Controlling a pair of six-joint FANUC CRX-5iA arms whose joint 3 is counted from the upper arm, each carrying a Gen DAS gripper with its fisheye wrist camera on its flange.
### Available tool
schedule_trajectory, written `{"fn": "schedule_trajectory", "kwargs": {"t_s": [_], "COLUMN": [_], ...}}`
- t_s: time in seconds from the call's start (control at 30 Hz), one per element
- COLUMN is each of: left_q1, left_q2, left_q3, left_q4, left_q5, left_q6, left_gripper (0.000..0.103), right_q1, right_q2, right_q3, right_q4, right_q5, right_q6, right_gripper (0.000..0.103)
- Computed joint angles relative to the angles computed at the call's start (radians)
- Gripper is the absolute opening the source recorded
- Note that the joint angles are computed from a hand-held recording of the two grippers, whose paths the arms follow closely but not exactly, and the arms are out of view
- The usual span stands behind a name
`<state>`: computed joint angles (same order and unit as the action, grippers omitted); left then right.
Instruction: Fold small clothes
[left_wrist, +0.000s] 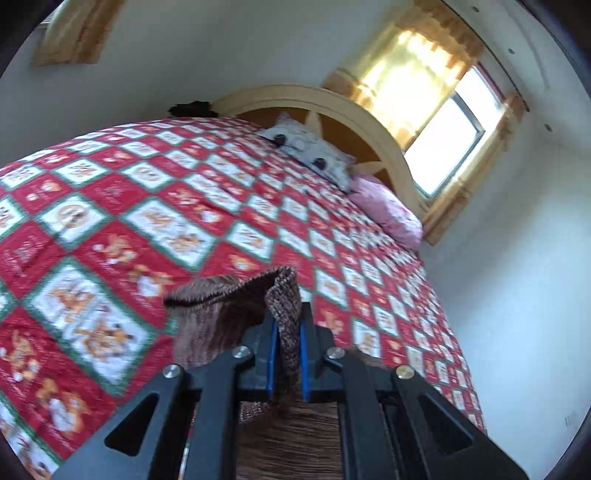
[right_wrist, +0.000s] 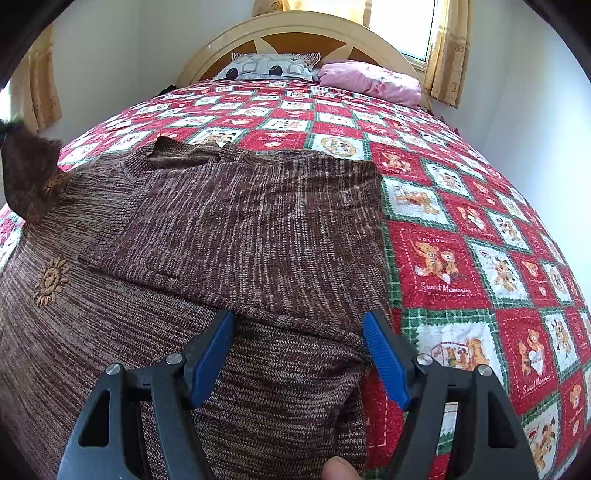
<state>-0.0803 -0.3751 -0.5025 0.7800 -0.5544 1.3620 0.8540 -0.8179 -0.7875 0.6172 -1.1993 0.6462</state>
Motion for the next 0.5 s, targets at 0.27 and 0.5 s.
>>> {"fn": "schedule_trajectory", "kwargs": {"t_s": [0.27, 0.5], "left_q1": [-0.246, -0.398], "left_q2": [0.122, 0.245], "left_q3": [0.091, 0.194], "left_q4": [0.024, -0.175], "left_q5": [0.071, 0.048], "left_q6": [-0.016, 0.092], "left_gripper": [0.01, 0.012], "right_q1": [-0.02, -0.033], "right_q2": [-0.012, -0.027], "right_q3": [-0.005, -0.01], "right_q4": [-0.015, -0.028], "right_q5": [0.027, 0.047], "right_q6": [0.006, 0.01], "right_gripper": [0.073, 0.073]}}
